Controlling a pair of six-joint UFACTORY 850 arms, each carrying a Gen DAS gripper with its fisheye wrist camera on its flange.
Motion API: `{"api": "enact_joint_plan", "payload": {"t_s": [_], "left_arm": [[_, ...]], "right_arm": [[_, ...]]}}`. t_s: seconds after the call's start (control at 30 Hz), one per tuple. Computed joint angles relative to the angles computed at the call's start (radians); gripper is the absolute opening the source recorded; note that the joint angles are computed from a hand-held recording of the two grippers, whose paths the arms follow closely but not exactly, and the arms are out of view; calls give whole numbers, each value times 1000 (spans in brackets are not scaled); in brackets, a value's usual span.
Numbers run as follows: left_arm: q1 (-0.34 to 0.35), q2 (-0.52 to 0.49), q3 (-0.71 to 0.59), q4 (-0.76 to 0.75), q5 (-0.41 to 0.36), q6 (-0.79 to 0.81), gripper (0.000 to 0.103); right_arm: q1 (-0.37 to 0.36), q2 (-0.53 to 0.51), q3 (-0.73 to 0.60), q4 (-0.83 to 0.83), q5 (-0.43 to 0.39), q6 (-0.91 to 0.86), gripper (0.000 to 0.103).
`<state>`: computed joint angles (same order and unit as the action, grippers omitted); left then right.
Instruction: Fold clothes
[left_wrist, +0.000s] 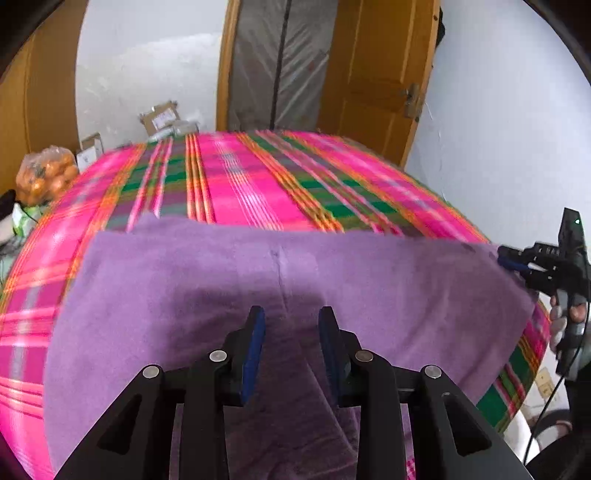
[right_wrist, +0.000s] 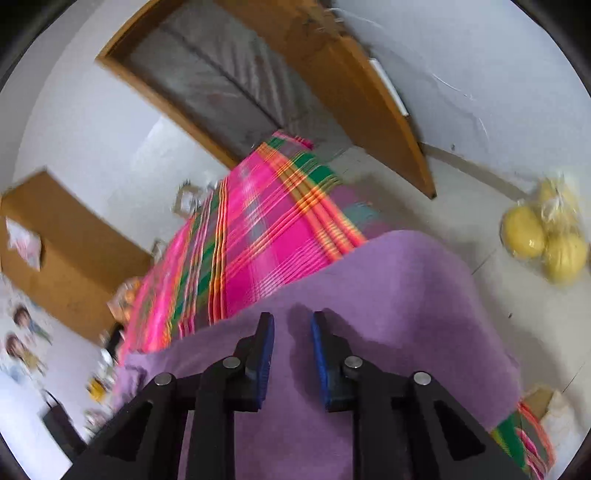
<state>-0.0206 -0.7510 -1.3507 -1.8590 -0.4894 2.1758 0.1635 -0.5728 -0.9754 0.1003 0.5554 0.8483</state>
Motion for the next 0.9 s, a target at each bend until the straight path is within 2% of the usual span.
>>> {"api": "enact_joint_plan", "payload": {"t_s": [0.17,0.3,0.37,0.43,0.57,0.67,0.8,0.9], "left_arm": [[-10,0,6,-29,12,45,32],[-18,2,7,-47,25,72,33],[-18,6,12,-48,24,70,33],[-14,11,17,-28,11,45,33],[17,23,27,65,-80,-56,33],[43,40,46,23,-119,-36,33],[75,52,57,-69,-87,14,33],[95,54,68,-97,-62,20,33]], "right_arm": [[-6,51,77,134,24,-65,22],[-1,58,93,144,36,-59,22],[8,56,82,153,27,-74,26],[20,50,64,113,29,-58,27],[50,18,3,-71,25,32,27],[76,-43,-93,-311,22,178,31],[119,-146,-269,-663,-20,386,33],[143,-214,-391,-882,-43,533,41]]}}
